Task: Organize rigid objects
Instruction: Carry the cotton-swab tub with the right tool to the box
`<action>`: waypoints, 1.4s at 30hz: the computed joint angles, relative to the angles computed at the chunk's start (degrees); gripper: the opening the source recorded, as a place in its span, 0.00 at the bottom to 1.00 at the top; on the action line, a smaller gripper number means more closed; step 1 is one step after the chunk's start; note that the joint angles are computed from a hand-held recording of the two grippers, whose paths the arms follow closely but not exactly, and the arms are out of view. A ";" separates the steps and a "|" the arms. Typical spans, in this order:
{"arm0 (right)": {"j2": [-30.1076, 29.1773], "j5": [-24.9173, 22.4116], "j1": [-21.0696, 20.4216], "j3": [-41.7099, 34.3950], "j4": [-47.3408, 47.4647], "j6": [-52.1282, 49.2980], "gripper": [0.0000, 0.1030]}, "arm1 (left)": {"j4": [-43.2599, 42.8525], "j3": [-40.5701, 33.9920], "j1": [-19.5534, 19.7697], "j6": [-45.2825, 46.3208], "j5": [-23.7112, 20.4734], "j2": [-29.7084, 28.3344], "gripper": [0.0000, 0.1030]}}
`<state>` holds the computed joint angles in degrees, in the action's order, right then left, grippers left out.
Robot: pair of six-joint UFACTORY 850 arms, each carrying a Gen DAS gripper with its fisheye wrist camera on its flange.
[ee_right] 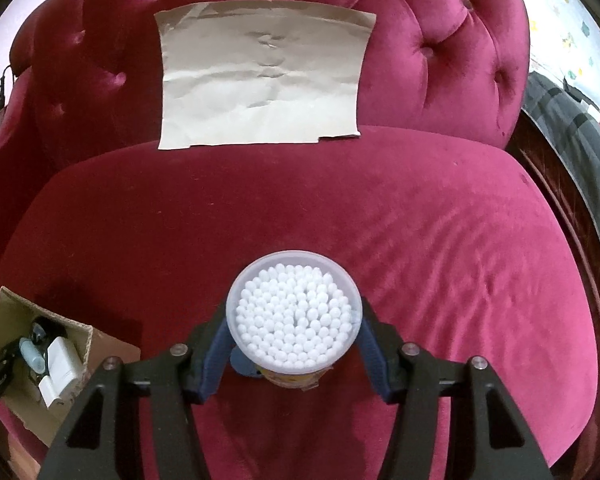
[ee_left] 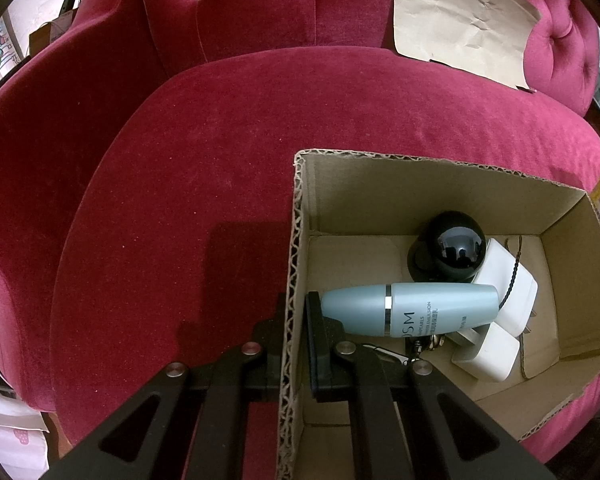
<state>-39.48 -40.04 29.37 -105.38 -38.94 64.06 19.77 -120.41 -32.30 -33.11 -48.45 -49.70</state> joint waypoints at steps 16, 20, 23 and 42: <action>0.51 -0.36 3.02 -3.86 0.58 -5.07 0.59 | -0.01 0.03 0.00 0.00 0.02 0.02 0.07; 0.29 0.14 4.00 -5.54 2.15 -8.02 0.59 | 0.00 0.06 0.01 0.01 0.06 0.02 0.07; -0.23 0.48 4.60 -7.24 4.00 -10.56 0.60 | 0.00 0.06 0.01 0.01 0.06 0.02 0.07; -6.45 -1.12 8.17 -19.13 18.73 -29.86 0.59 | 0.04 0.17 0.01 0.01 0.16 0.08 0.07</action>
<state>-45.93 -41.16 37.54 -124.52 -20.21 34.20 19.81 -120.24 -32.29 -33.10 -48.29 -49.62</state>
